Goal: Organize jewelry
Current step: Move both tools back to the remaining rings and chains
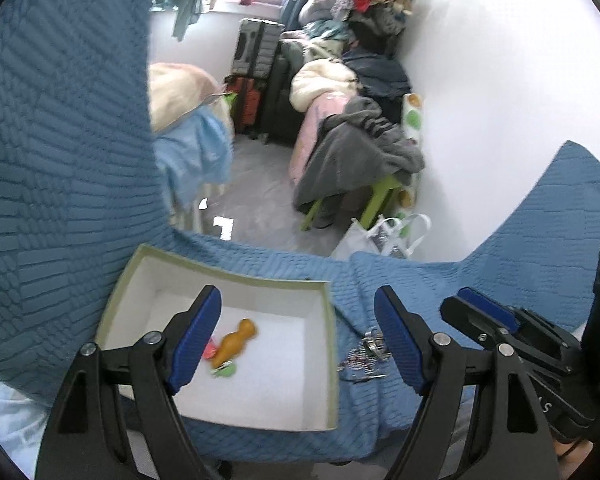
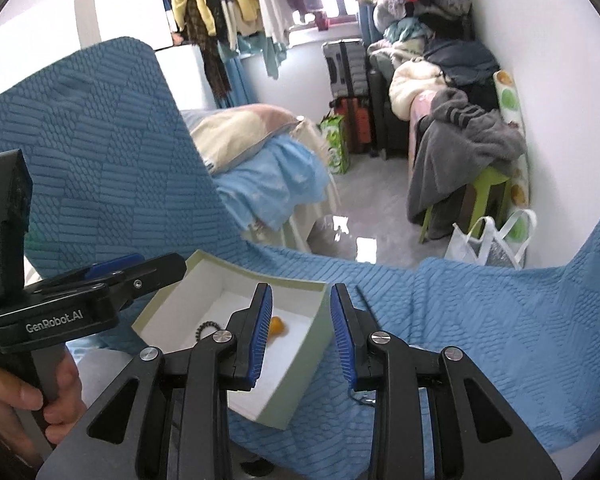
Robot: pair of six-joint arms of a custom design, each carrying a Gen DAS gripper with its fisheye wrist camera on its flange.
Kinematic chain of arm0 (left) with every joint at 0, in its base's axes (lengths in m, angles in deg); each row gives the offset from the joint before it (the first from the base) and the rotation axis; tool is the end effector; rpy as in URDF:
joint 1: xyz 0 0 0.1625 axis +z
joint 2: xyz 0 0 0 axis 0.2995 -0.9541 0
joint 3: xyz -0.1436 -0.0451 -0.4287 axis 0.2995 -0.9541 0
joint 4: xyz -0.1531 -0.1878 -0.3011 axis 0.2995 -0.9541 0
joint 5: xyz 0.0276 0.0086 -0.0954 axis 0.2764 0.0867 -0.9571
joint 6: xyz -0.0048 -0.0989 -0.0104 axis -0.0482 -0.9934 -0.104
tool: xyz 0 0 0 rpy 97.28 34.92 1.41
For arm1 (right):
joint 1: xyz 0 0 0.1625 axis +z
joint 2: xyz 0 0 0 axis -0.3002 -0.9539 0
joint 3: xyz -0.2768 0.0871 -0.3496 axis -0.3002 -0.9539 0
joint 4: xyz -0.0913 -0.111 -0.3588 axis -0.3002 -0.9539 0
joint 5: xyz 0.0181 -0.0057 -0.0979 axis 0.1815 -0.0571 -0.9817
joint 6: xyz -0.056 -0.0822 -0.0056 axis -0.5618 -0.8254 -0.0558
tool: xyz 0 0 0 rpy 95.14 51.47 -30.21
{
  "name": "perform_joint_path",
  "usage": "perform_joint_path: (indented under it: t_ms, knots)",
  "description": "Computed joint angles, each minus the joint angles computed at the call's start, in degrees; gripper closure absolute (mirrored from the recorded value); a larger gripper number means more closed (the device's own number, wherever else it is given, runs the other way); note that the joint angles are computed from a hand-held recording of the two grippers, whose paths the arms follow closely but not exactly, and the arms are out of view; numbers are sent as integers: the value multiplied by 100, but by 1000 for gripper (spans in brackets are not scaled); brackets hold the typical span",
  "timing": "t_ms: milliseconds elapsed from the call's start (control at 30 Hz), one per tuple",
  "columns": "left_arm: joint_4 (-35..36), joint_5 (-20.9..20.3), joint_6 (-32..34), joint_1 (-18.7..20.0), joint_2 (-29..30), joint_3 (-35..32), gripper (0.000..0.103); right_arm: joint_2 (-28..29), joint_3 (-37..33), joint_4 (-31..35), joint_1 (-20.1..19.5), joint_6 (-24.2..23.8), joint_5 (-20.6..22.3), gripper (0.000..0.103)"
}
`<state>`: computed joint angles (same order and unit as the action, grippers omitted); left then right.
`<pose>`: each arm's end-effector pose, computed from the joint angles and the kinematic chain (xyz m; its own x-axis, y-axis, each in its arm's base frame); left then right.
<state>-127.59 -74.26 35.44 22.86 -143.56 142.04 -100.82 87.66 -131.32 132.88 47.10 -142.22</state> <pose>-0.2309 -0.4488 0.2651 -0.8543 0.2878 -0.4327 0.4959 0.7006 -0.5130 0.3052 -0.4654 0.1856 -0.7973 -0.1623 0.5814 -0.5354 0.6348 -0.5571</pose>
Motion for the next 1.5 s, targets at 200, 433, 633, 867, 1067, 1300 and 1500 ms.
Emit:
perform_joint_path:
  t_ms: [200, 433, 633, 867, 1067, 1300, 1500]
  knots:
    - [-436, -411, 120, -32, 347, 16, 24, -203, 337, -408, -206, -128, -16, 75]
    - [-868, -476, 283, -77, 711, 70, 24, -323, 682, -833, -512, -299, -122, 75]
    - [-1133, -858, 375, 23, 1001, 54, 26, -317, 892, -1149, -905, -455, -27, 75]
    - [-1086, -1338, 378, 239, 1389, -45, 49, -253, 1089, -1099, -1486, -326, 266, 76]
    - [-835, -1485, 446, 317, 1733, -149, 74, -236, 1102, -633, -1946, -322, 606, 79]
    - [-575, -1459, 489, 367, 2071, -220, 83, -237, 944, -102, -2350, -269, 903, 81]
    - [-515, -1350, 527, 411, 2262, -329, 91, -166, 817, 199, -2452, -419, 1038, 80]
